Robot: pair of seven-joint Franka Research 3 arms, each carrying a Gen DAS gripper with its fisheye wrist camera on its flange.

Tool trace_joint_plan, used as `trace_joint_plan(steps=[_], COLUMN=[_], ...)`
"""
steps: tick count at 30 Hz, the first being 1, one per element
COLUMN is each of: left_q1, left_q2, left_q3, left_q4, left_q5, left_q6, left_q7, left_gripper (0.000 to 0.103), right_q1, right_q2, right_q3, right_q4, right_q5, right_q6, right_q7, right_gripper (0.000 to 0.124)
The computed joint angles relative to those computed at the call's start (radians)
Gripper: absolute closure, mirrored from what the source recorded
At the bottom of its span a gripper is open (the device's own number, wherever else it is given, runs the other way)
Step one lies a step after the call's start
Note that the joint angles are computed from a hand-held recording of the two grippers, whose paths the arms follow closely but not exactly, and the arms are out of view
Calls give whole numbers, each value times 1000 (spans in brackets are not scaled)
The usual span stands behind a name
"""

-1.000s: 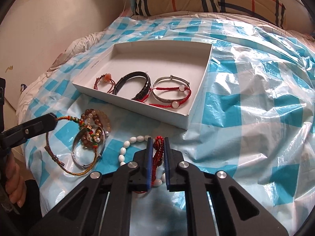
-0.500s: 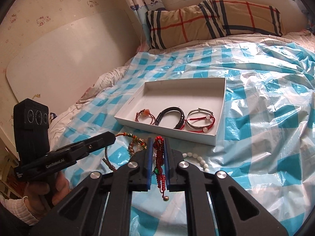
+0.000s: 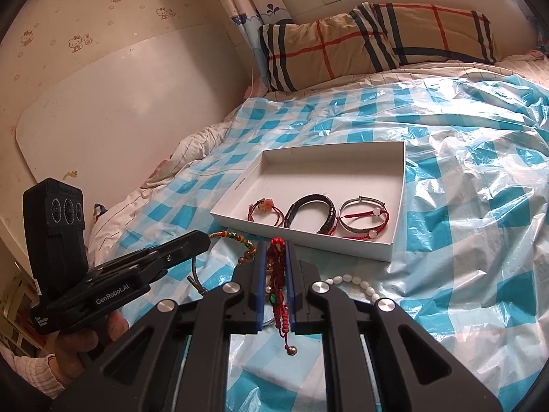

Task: Organize jewelry
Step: 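Carry multicolour bracelet with left tool while right tool carries red braided bracelet into box, open both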

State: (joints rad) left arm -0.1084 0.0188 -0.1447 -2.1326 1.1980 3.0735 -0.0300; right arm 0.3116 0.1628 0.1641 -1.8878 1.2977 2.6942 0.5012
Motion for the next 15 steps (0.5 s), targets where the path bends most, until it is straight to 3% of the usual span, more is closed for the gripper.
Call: trace_joint_plan(steps=[15], left_q1=[21], left_q2=[-1], left_q3=[7], left_q4=[32], left_q5=[29], left_q6=[-24], left_q7=[-8], left_gripper=[100], right_q1=[-7], right_q2=[56], right_q3=[17], right_q4=[87], right_q5=[17], right_q6=[45], right_q7=[-9], right_gripper=[113])
